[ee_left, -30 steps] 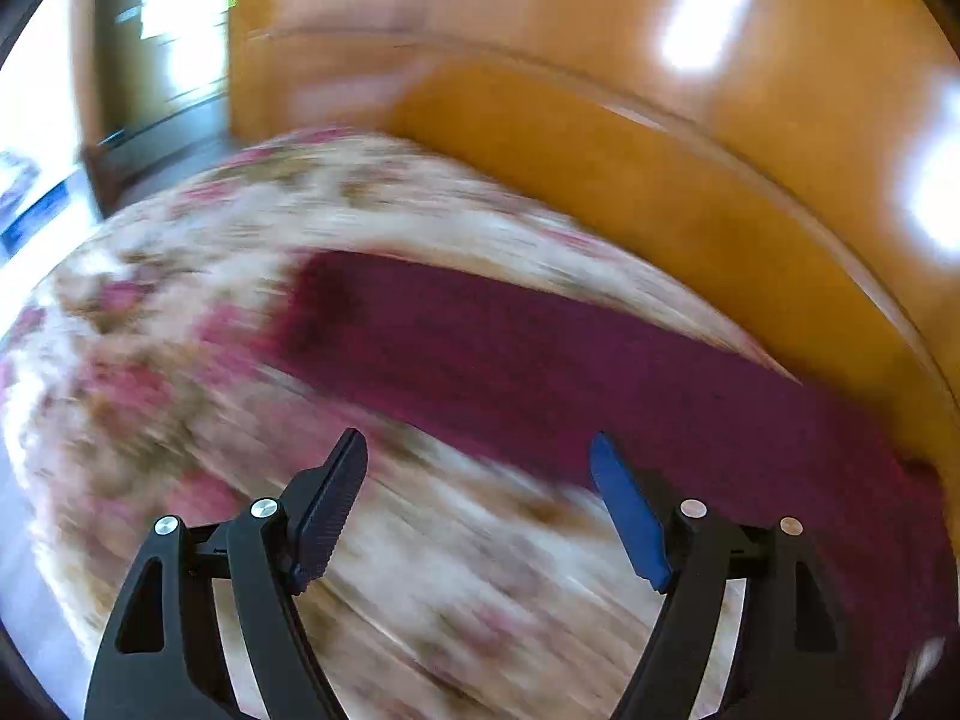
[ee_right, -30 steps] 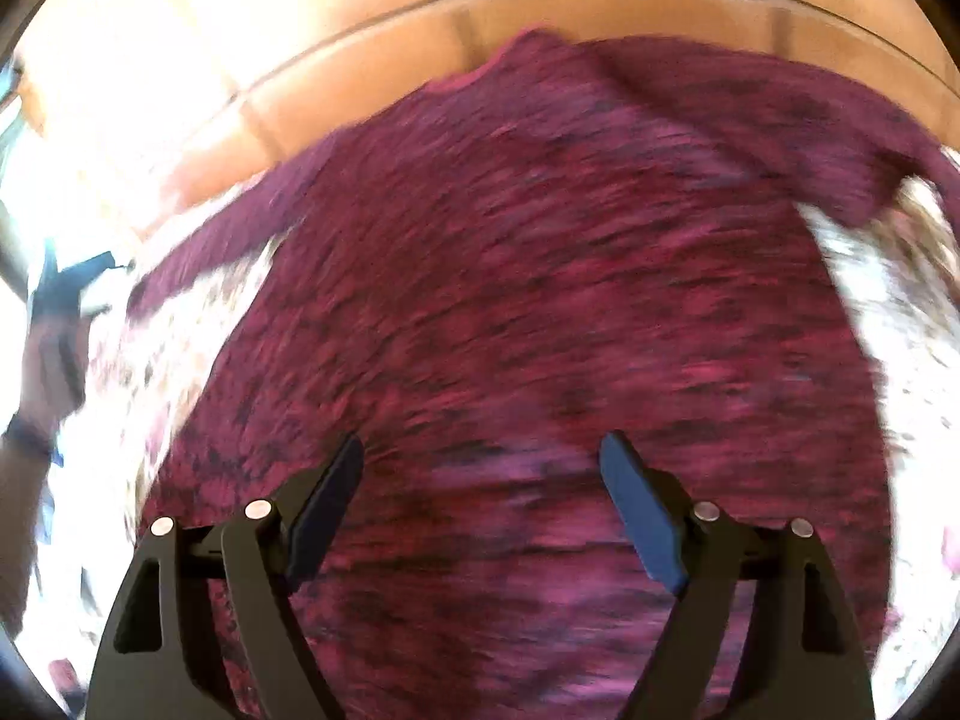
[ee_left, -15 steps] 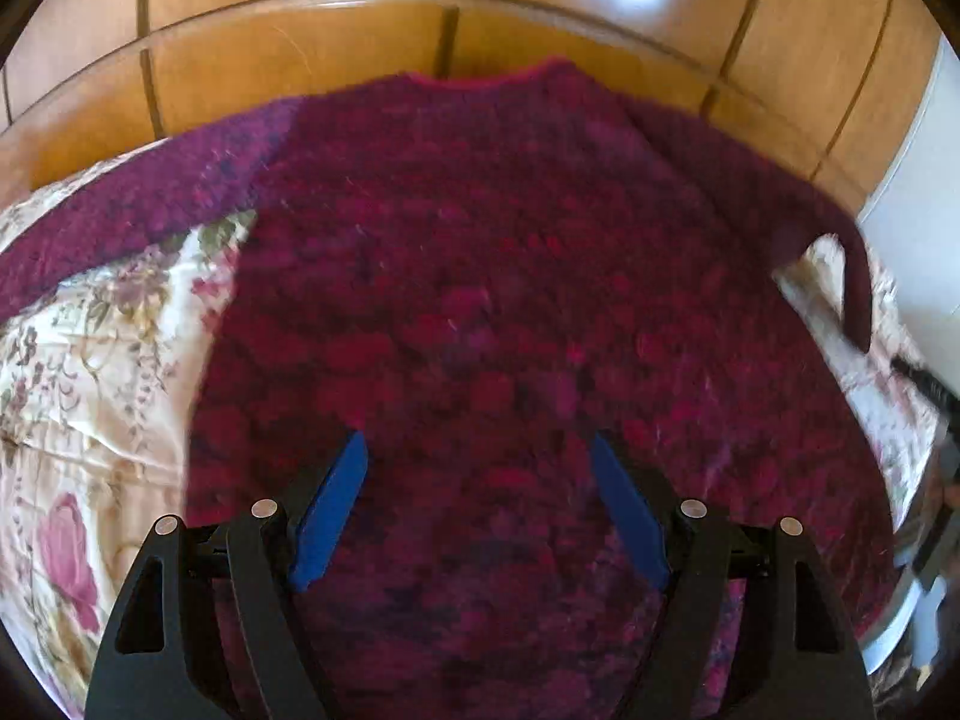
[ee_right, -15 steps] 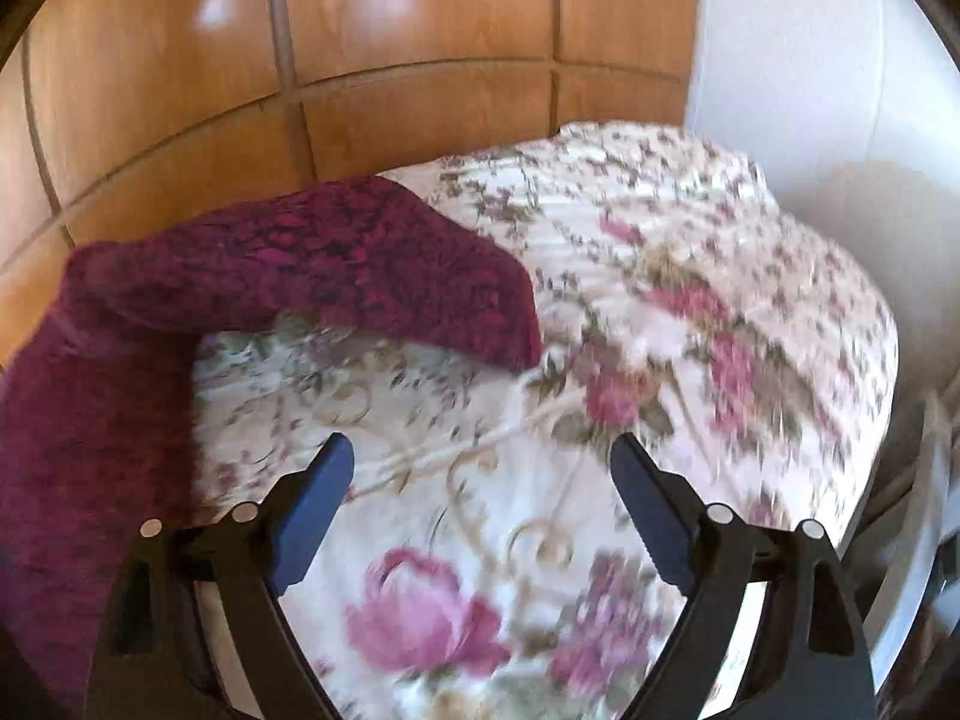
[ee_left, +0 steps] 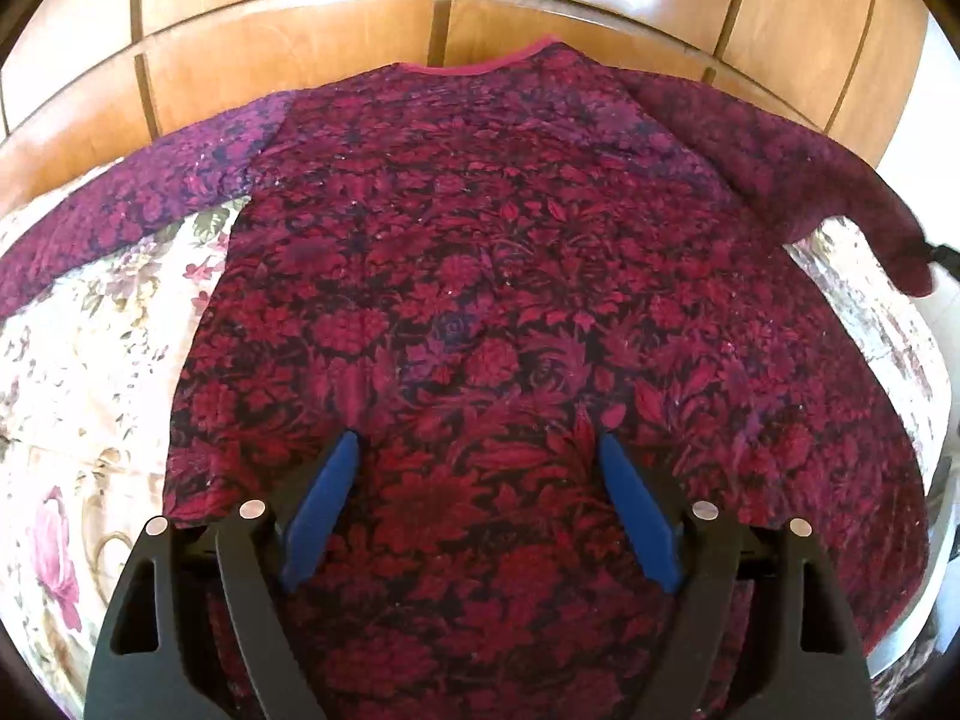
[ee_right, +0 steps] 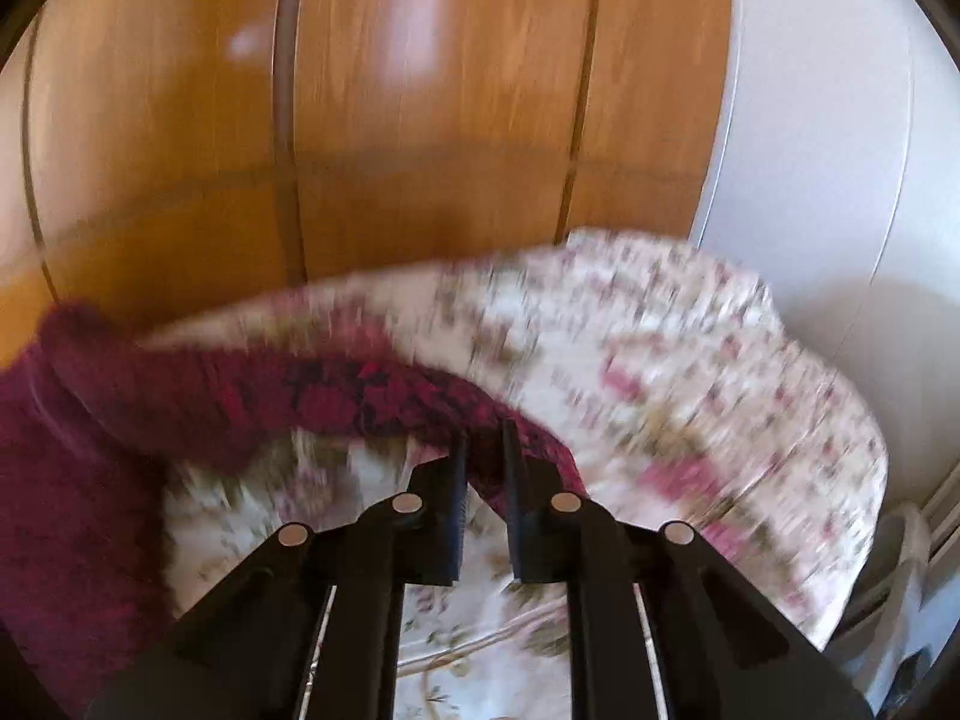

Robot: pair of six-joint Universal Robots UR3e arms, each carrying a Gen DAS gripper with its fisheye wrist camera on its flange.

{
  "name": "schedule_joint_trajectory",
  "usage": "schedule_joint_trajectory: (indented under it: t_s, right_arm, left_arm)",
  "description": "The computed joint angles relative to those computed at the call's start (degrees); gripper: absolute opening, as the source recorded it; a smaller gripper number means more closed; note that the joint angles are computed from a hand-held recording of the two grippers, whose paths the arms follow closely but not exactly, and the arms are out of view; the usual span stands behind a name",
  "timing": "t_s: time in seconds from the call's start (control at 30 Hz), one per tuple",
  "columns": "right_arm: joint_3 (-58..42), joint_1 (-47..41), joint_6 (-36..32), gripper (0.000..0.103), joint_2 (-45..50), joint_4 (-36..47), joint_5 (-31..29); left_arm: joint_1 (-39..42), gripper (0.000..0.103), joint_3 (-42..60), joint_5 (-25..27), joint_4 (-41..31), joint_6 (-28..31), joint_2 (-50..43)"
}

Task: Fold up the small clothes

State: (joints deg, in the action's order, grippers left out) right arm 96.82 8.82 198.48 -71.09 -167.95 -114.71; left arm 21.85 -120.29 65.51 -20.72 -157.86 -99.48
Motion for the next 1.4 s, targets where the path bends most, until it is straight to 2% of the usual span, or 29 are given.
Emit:
schedule_joint_trajectory:
  t_s: [0.03,0.1,0.23,0.3,0.33,0.37,0.43,0.47,0.57,0.67,0.73,0.8,0.87,0.9,0.97,1.03,1.07,1.1,1.13,1.17,1.3,1.4]
  right_arm:
    - [-0.72,-1.1,-0.97,0.008,-2.31,2.06,0.44]
    - [-4.22,-2.81,-1.01,0.0,-3.61,7.14,0.28]
    - [-16.52,-8.36,0.49,0.0,0.94,18.71,1.9]
    - [-21.29,-10.44,1.89,0.0,4.66,21.79,2.41]
    - [-21.48,-12.15,4.38,0.0,5.08,22.34,5.86]
    - [-19.41,-12.99,6.04,0.004,3.95,21.3,8.41]
    - [-11.54,-14.26,9.19,0.043,0.52,15.41,13.0]
    - [-6.72,-13.73,10.04,0.07,-1.52,11.77,13.18]
    - [4.19,-11.89,9.34,0.07,-7.75,7.49,15.6]
    - [15.04,-7.91,8.11,0.079,-15.63,3.1,16.75]
    - [16.55,-2.68,5.7,0.084,-17.44,4.17,15.72]
    - [16.12,2.32,5.24,0.093,-15.95,4.2,13.77]
    - [12.92,8.04,3.42,0.094,-10.76,5.23,10.65]
    - [10.09,11.68,2.43,0.095,-6.42,5.92,6.98]
    - [4.53,16.49,0.76,0.095,1.22,7.87,-0.48]
    - [-4.47,21.98,-0.76,0.087,11.47,12.46,-16.1]
    - [-6.75,22.71,-1.47,0.065,14.72,12.56,-20.03]
    - [-7.57,22.38,-1.59,0.047,15.68,12.67,-20.1]
    - [-7.94,21.59,-0.92,0.038,15.46,13.39,-19.03]
    - [-7.92,21.04,-0.67,0.017,14.83,13.79,-18.2]
    - [-5.05,17.47,-0.21,0.011,7.47,12.42,-13.6]
    - [-8.38,12.93,-2.54,0.011,4.67,13.08,-11.56]
  left_arm:
    - [0.01,0.083,0.38,-0.2,-0.11,-0.21,-0.33]
    - [0.02,0.083,0.1,-0.42,0.63,-0.51,-0.52]
    - [0.45,0.084,-0.15,-1.45,1.31,-0.96,-0.76]
    - [0.69,0.083,-0.67,-1.77,1.73,-0.99,-0.6]
    - [0.65,0.083,-0.71,-1.75,1.89,-1.05,-0.62]
    - [0.64,0.084,-0.72,-1.79,2.0,-1.07,-0.7]
    - [0.87,0.085,-0.92,-2.33,2.06,-1.1,-0.67]
    - [1.06,0.086,-1.29,-2.4,1.88,-0.89,-0.22]
    - [1.15,0.089,-1.49,-2.58,1.23,-0.01,0.24]
    - [0.74,0.092,-1.12,-2.42,1.27,0.2,-0.25]
    - [0.02,0.094,-0.64,-1.81,2.11,-0.13,-1.16]
    - [-0.54,0.094,-0.65,-1.03,2.93,-0.48,-1.45]
    - [-0.46,0.094,-0.86,-1.11,3.14,-0.62,-1.32]
    - [-0.4,0.094,-0.93,-1.2,3.26,-0.72,-1.33]
    - [-0.58,0.094,-0.93,-0.9,3.45,-0.94,-1.32]
    - [-0.76,0.094,-0.64,-0.79,3.64,-1.17,-1.67]
    - [-0.57,0.094,-0.92,-0.93,3.67,-1.11,-1.44]
    - [-0.51,0.094,-1.03,-1.0,3.77,-1.17,-1.38]
    - [-0.41,0.094,-1.24,-1.07,3.95,-1.13,-1.3]
    - [-0.03,0.094,-1.89,-1.33,4.0,-0.8,-0.82]
    - [-0.08,0.094,-1.77,-1.33,4.09,-0.84,-0.99]
    - [-0.24,0.094,-1.55,-1.21,4.11,-1.0,-1.18]
